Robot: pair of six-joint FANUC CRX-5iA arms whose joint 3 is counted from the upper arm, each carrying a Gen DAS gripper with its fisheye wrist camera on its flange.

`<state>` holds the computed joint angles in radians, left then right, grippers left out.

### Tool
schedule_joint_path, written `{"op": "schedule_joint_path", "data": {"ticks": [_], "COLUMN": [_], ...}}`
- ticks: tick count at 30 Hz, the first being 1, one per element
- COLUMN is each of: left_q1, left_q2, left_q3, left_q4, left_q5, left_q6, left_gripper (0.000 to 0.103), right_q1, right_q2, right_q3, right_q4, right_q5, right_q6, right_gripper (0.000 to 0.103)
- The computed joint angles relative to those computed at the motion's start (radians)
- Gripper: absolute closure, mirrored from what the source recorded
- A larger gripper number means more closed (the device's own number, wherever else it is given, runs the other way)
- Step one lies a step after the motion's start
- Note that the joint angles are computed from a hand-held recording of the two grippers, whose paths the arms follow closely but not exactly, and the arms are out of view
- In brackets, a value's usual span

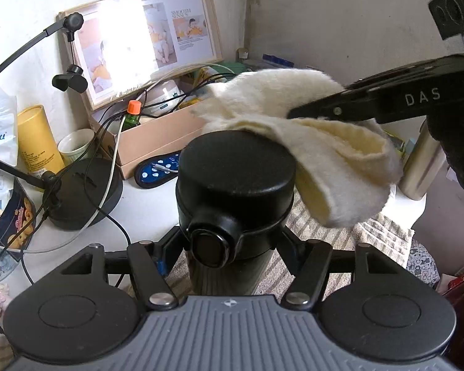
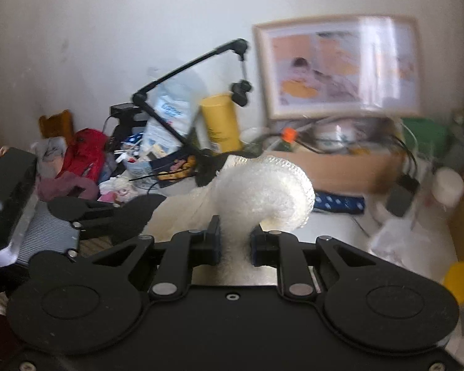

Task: Clean container
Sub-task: 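Wipe the black bottle's lid with the cloth in the right tool while the left tool holds it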

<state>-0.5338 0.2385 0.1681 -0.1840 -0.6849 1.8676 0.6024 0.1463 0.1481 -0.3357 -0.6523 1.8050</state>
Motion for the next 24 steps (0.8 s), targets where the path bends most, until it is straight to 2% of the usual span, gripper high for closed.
{"op": "schedule_joint_path", "data": {"ticks": [2, 4, 7, 10, 11, 12, 15, 17, 20, 24], "left_q1": [-0.001, -0.003, -0.003, -0.003, -0.004, -0.005, -0.008, -0.01, -0.013, -0.007], "left_q2": [0.003, 0.006, 0.01, 0.014, 0.013, 0.013, 0.01, 0.009, 0.009, 0.004], "left_q3": [0.006, 0.014, 0.022, 0.027, 0.028, 0.027, 0.024, 0.024, 0.023, 0.013], "left_q4": [-0.001, -0.002, -0.002, -0.001, -0.002, -0.003, -0.01, -0.017, -0.027, -0.014], "left_q5": [-0.006, -0.015, -0.024, -0.029, -0.03, -0.031, -0.029, -0.028, -0.026, -0.017], "left_q6": [0.002, 0.002, -0.005, -0.012, -0.011, -0.01, -0.002, 0.006, 0.016, 0.006], "left_gripper": [0.039, 0.039, 0.039, 0.039, 0.039, 0.039, 0.039, 0.039, 0.039, 0.039], "right_q1": [0.005, -0.011, -0.083, -0.163, -0.185, -0.187, -0.104, -0.106, -0.052, -0.056], "right_q2": [-0.019, -0.036, -0.043, 0.004, 0.023, 0.037, 0.035, 0.031, -0.002, -0.014], "right_q3": [-0.021, -0.01, 0.064, 0.139, 0.157, 0.166, 0.125, 0.121, 0.078, 0.043], "right_q4": [0.024, -0.05, -0.329, -0.599, -0.671, -0.69, -0.533, -0.527, -0.391, -0.316], "right_q5": [0.023, 0.026, -0.059, -0.202, -0.253, -0.284, -0.201, -0.195, -0.1, -0.05], "right_q6": [-0.021, 0.019, 0.228, 0.372, 0.408, 0.418, 0.433, 0.403, 0.369, 0.266], "right_gripper": [0.087, 0.087, 0.087, 0.087, 0.087, 0.087, 0.088, 0.088, 0.087, 0.087]}}
